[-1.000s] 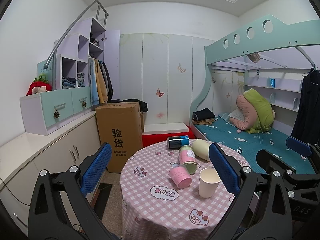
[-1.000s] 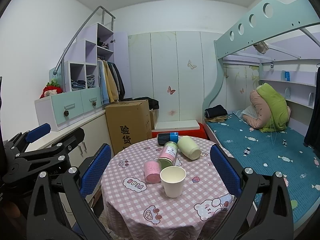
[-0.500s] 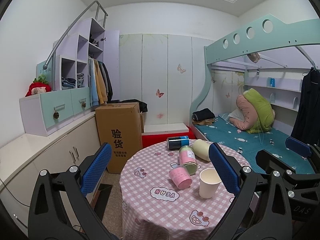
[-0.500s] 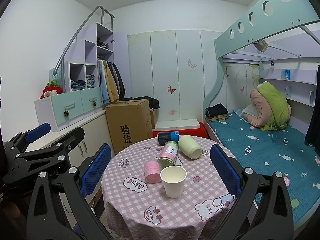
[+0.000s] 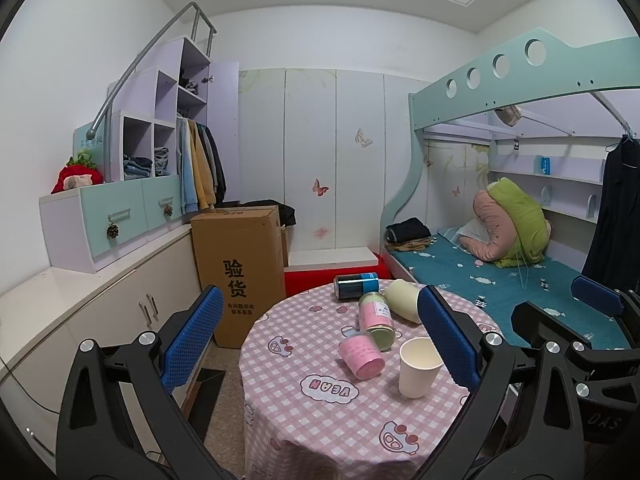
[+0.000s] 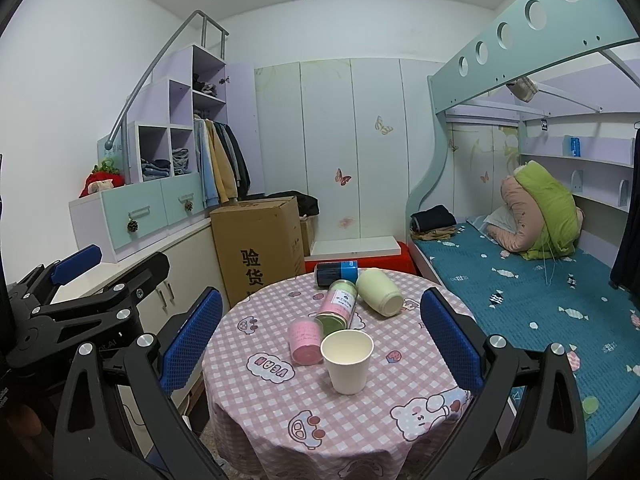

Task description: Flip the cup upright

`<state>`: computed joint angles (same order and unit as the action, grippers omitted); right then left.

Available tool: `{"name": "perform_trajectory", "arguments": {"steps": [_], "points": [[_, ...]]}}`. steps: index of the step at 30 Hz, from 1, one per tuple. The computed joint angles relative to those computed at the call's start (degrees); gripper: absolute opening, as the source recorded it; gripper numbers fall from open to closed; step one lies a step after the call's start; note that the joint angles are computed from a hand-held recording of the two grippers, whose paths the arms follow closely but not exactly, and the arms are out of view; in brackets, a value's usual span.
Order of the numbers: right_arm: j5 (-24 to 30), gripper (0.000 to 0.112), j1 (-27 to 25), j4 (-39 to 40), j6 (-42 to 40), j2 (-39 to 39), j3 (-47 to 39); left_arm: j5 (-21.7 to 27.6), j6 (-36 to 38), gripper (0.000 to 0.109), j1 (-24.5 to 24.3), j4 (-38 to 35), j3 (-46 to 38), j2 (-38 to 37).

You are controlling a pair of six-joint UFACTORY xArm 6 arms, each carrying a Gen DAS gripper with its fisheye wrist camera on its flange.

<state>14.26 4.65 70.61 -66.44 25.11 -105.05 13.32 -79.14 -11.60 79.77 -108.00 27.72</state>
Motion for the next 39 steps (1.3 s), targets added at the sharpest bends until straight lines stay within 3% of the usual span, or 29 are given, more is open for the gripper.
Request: {"name": "perform_trajectory", "arguments": {"steps": [39], "points": [[-0.1,0.096,0.1,1.4,-1.0,0.4,0.0,0.8,-2.5,0.098,-0.3,2.7,-1.0,0.5]]}}
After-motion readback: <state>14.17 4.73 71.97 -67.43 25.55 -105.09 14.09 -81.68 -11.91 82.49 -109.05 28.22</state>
